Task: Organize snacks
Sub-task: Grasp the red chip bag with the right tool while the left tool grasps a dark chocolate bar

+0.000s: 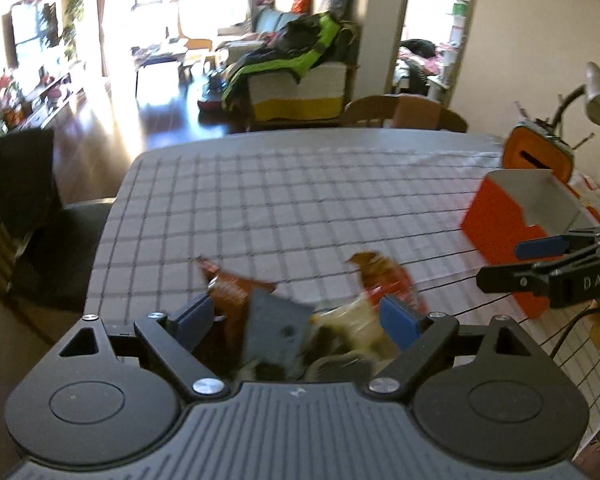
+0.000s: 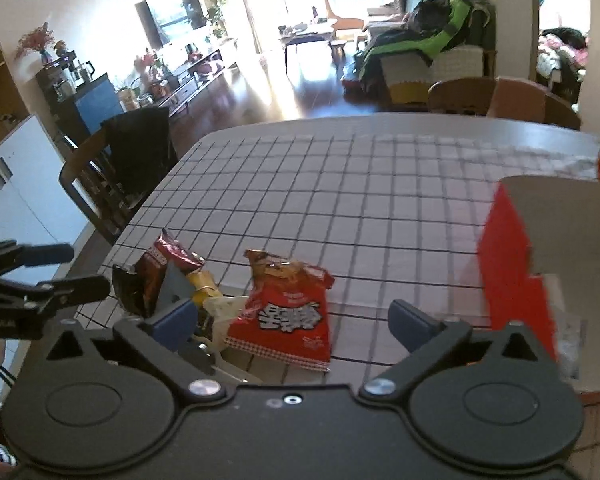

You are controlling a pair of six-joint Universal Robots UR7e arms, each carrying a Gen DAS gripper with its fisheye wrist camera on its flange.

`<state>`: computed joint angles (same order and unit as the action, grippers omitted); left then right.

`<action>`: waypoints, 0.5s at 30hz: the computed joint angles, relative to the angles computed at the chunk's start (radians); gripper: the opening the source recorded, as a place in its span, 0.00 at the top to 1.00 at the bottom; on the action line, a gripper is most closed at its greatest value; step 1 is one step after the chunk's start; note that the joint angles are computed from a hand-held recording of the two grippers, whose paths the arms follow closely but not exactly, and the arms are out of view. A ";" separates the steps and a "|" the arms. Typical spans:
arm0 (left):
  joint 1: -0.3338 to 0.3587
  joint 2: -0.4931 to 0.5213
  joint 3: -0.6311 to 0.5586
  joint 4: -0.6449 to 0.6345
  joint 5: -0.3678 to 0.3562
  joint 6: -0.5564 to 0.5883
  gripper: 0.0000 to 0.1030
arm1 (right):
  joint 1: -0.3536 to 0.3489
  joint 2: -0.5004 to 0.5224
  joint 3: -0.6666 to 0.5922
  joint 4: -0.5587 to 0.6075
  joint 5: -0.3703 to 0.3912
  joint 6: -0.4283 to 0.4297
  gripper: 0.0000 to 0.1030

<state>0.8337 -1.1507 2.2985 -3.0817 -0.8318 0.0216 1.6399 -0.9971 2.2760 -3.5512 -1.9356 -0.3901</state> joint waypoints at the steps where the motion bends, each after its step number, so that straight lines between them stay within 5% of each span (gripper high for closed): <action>1: 0.010 -0.004 0.002 0.000 0.006 0.000 0.12 | -0.003 0.012 -0.012 0.009 0.002 0.000 0.01; 9: 0.098 0.015 -0.026 0.027 0.042 0.011 0.12 | -0.038 0.089 -0.143 0.204 -0.010 0.139 0.03; 15: 0.151 0.043 -0.048 0.046 0.040 0.033 0.12 | -0.054 0.141 -0.207 0.261 -0.027 0.158 0.04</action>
